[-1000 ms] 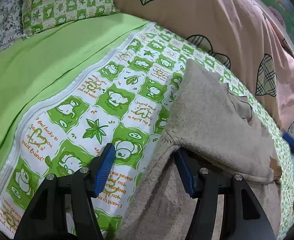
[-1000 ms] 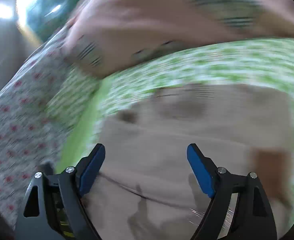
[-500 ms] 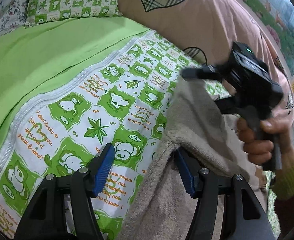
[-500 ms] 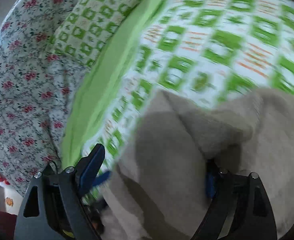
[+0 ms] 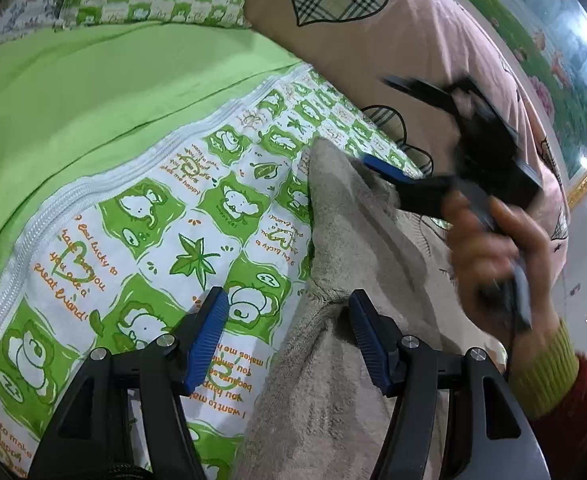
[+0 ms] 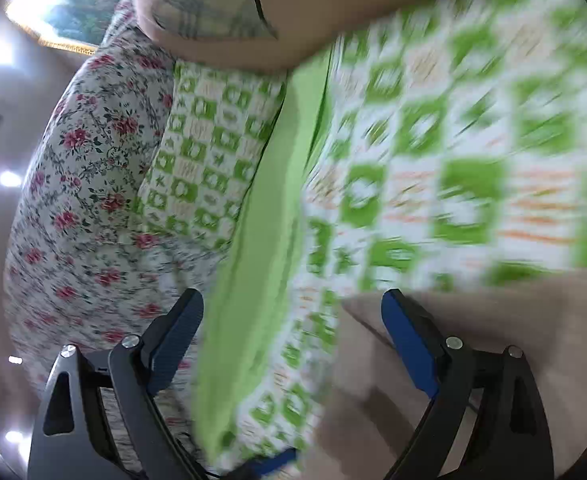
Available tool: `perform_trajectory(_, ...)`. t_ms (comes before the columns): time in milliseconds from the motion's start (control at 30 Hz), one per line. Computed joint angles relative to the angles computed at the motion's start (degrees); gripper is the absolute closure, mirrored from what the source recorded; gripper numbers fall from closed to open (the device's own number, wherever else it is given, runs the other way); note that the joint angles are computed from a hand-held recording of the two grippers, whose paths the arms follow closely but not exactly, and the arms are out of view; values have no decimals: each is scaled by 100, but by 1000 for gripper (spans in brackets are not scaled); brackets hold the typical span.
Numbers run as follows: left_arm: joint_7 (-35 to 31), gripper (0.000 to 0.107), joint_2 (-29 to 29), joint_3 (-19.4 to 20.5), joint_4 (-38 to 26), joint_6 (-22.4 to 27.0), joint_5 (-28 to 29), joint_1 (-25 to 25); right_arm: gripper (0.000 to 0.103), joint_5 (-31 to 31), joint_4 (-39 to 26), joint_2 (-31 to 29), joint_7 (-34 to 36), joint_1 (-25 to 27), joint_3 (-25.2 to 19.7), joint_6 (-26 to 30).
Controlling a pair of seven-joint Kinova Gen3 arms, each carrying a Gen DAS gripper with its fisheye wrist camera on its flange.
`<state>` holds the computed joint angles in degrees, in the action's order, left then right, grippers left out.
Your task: Fold small clothes
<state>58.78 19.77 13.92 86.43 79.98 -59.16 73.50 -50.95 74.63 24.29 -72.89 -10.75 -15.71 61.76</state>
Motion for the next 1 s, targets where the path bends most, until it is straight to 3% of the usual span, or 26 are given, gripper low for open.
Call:
perform_trajectory(133, -679, 44, -108, -94, -271, -22, 148, 59, 12, 41, 700, -920, 382, 680, 78, 112)
perform_trajectory(200, -1145, 41, -7, 360, -551, 183, 66, -294, 12, 43, 1136, -1451, 522, 969, 286, 197)
perform_trajectory(300, -1844, 41, 250, 1129, -1039, 551, 152, -1072, 12, -149, 1844, -2167, 751, 1008, 988, 251)
perform_trajectory(400, -2543, 44, 463, 1316, -1433, 734, 680, -1555, 12, 104, 2534, -2879, 855, 1012, 1735, 283)
perform_trajectory(533, -3137, 44, 417, 446, -1513, 569, 1365, -1245, 12, 426, 3076, -3359, 945, 1113, 2381, 478)
perform_trajectory(633, -3549, 44, 451, -324, -1642, 557, 1722, -792, 14, 1125, 3267, -3571, 699, 1764, 1995, 198)
perform_trajectory(667, -3590, 44, 446, -457, -1637, 524, 1776, -705, 21, 1335, 3251, -3593, 551, 1881, 1935, 136)
perform_trajectory(733, -3708, 44, 487, -487, -1762, 649, 1843, -691, 29, 1475, 3211, -3659, 202, 1830, 2123, 171)
perform_trajectory(800, -3753, 46, 527, -514, -1957, 833, 1863, -591, 29, 1413, 3246, -3762, 165, 1572, 2445, 152)
perform_trajectory(1000, -3359, 46, 435, -397, -2107, 1063, 1686, 39, 29, 1509, 3376, -4339, 327, 1494, 2581, 313)
